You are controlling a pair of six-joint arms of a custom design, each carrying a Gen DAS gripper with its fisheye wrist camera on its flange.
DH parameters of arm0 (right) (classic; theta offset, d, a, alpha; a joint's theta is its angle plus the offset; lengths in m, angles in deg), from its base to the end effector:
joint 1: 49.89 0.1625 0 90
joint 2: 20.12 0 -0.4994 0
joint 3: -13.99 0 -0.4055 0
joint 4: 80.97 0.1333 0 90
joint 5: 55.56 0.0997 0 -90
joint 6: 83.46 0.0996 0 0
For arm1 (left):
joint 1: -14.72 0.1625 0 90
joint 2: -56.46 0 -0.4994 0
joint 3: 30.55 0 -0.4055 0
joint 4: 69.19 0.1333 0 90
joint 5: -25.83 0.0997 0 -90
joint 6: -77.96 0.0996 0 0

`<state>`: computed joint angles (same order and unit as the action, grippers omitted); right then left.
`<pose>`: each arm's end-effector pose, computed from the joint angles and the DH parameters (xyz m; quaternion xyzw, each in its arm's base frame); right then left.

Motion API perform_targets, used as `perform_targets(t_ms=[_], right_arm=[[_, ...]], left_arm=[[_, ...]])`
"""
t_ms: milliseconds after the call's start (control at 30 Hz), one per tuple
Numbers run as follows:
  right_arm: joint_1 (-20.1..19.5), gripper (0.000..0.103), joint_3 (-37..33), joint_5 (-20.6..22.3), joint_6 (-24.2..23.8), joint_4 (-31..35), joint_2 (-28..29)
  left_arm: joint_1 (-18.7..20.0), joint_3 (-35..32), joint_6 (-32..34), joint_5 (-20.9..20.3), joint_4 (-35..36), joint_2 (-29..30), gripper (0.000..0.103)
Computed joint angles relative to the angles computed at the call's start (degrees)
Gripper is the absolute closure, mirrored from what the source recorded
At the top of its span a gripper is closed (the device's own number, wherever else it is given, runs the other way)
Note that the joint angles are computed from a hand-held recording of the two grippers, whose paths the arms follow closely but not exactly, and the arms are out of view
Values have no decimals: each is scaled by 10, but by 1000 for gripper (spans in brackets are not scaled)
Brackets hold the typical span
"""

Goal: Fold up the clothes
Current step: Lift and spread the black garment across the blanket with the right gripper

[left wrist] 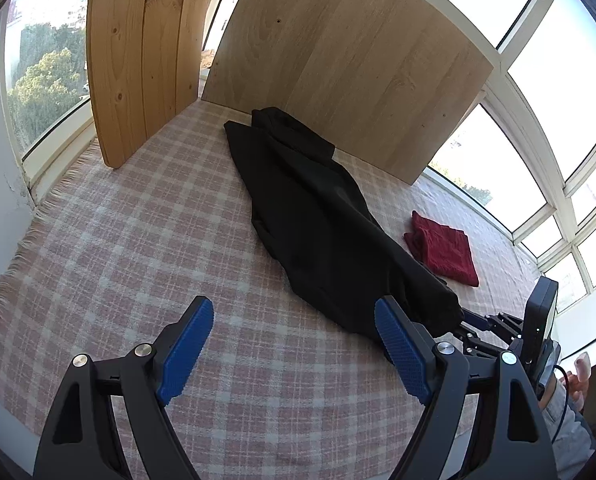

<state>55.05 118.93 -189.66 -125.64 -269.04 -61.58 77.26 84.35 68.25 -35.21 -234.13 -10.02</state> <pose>0.2366 -0.6386 0.1280 0.3250 -0.8306 0.1834 0.4132 -0.1140 -0.6130 0.2836 0.0887 0.9400 -0.2881 0.1599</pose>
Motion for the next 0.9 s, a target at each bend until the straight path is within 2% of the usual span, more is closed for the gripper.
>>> perform_targets(t_ms=[67, 133, 167, 233, 267, 300, 500, 567, 767, 900], right_arm=[[5, 75, -12, -15, -90, -59, 24], [7, 75, -25, -5, -173, -98, 44], [6, 75, -28, 5, -197, -100, 49], [7, 77, -34, -2, -244, -119, 64], [8, 92, -32, -2, -254, -128, 67], [8, 98, -30, -2, -262, -136, 70], [22, 98, 7, 9, -296, -218, 70], [29, 98, 15, 12, -293, -234, 63], [58, 98, 24, 29, -236, -234, 10], [87, 98, 22, 27, -254, -253, -24]], left_arm=[[0, 1, -3, 2, 1, 0, 21], [1, 0, -7, 2, 5, 2, 21], [1, -1, -8, 3, 6, 3, 21], [0, 1, -8, 3, 5, 4, 21], [-2, 2, -7, 5, 2, 3, 21], [-4, 4, -5, 7, -1, 2, 21], [-2, 6, -10, 16, 11, -2, 21], [-2, 4, -8, 17, 12, -1, 21], [-3, -6, 4, 13, 9, 5, 21], [-4, -11, 12, 7, 2, 6, 21]])
